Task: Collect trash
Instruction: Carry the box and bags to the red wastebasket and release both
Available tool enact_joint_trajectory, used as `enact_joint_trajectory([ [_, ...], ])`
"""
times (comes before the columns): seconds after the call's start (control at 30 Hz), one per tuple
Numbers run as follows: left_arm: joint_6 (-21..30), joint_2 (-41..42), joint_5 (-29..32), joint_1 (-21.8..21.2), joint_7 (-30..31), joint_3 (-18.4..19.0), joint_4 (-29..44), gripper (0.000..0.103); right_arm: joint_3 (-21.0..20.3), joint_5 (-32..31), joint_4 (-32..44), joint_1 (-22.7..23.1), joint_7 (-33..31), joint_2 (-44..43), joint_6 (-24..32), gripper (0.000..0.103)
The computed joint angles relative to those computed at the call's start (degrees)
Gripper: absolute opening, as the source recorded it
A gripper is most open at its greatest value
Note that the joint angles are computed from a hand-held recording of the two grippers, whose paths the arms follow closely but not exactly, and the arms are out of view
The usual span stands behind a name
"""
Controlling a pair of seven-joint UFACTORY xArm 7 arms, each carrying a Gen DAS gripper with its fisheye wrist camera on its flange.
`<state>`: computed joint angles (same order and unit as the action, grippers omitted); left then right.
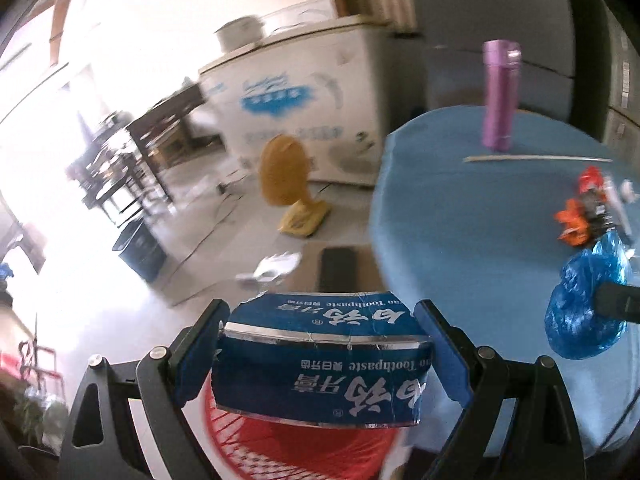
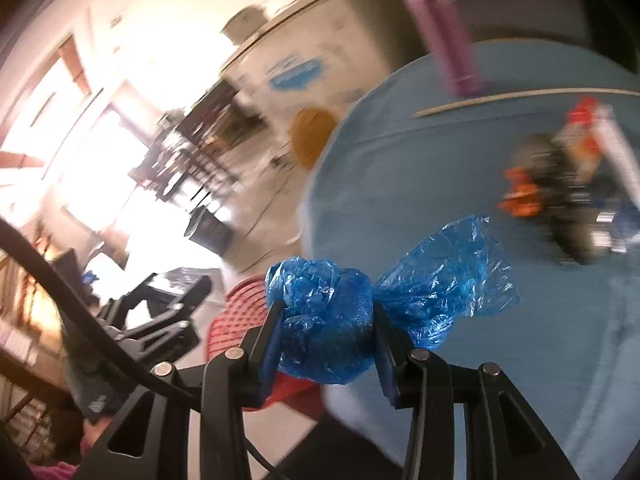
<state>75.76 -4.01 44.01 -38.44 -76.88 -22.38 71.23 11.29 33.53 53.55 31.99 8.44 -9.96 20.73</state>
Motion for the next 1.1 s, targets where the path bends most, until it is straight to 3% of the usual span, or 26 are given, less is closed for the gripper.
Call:
enact_joint_trajectory([
  [0.13,-1.5,-6.0,-5.2,2.2,-0.2,1.4,-8.2,0.093,1.9,3.5,9.2,1.6,-5.0,9.3,2.0,0.044],
  [0.37,-11.6,-15.9,-18.1,6.9,2.1,3.9,-23.2,0.093,8.4,7.4,22.4,0.3,-10.0,24.1,5.1,0.044],
  [0.5,-18.3,-18.8,-24.1,8.4,3.8,4.1,-28.6,0.093,10.3,6.1,26.7,0.5,-8.4,30.6,5.4,0.048],
  [0.6,-19.5,-19.3,-25.7,10.1,5.0,2.6,-29.1,0.093,11.8,6.5,29.6,-0.3,-7.6,34.9,6.2,0.056],
  [0.7,-17.9,-19.0,-24.8,11.4,5.4,0.5,-28.0,0.093,13.6,9.0,29.8,-2.0,-8.5,36.1,5.1,0.062],
  [0.9,-14.7,-16.1,-20.0,11.8,5.2,-2.5,-23.1,0.093,14.9,11.7,21.7,-4.0,-11.4,29.3,-1.9,0.063],
  [1.0,-17.9,-16.8,-19.9,11.0,6.8,-1.5,-23.3,0.093,13.7,12.5,17.1,-4.3,-12.1,24.0,-3.9,0.063],
  [1.1,-25.7,-20.0,-24.1,10.8,8.3,1.7,-27.0,0.093,12.8,16.7,12.4,-5.2,-15.0,18.5,-5.0,0.063],
])
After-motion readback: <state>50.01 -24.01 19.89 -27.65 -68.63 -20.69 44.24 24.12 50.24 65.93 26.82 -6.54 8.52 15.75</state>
